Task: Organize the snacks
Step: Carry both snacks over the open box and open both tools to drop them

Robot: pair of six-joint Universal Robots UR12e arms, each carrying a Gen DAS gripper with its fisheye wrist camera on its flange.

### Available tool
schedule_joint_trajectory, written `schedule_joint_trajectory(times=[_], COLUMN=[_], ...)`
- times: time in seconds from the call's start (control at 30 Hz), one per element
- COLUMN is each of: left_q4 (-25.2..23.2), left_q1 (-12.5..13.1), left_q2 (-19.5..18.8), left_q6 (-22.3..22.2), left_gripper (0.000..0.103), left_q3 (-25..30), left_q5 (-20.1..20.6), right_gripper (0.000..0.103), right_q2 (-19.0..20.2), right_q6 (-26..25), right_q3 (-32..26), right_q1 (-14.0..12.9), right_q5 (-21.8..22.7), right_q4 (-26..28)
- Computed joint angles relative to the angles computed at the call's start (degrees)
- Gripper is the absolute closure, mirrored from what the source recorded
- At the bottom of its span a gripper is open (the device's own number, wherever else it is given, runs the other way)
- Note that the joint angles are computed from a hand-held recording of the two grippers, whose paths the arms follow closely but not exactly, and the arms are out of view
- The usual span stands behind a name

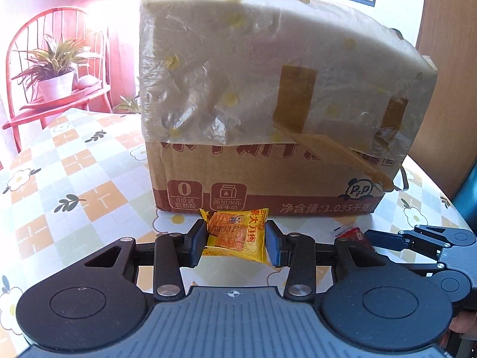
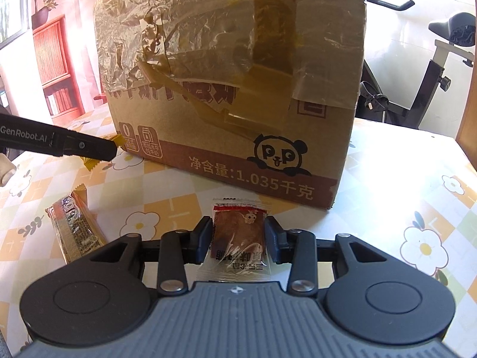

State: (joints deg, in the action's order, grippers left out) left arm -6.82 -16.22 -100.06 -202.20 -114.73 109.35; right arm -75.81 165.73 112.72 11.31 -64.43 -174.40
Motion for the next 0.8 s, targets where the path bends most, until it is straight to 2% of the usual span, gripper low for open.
schedule_joint_trajectory(times=[0.17, 0.47, 0.8], left_q4=[1.08, 3.6, 7.89], left_q1=[0.34, 0.66, 0.21], left_q2=[1.76, 4.41, 5.41], left_q6=[-0.25, -1.02, 1.41], left_gripper=[0.059, 0.059, 0.059], left_q3=[-0.97, -1.91, -0.74], left_q5=[1.6, 2.95, 5.49], right_gripper=[0.063, 0.063, 0.063], right_q2=[-0.7, -2.35, -3.39], right_q6=[1.07, -0.53, 1.46], right_q3=[-0.08, -1.03, -2.68], right_q1=[0.16, 1.3, 1.51], right_q5=[1.36, 5.05, 8.44], right_q4=[-1.72, -4.34, -11.12])
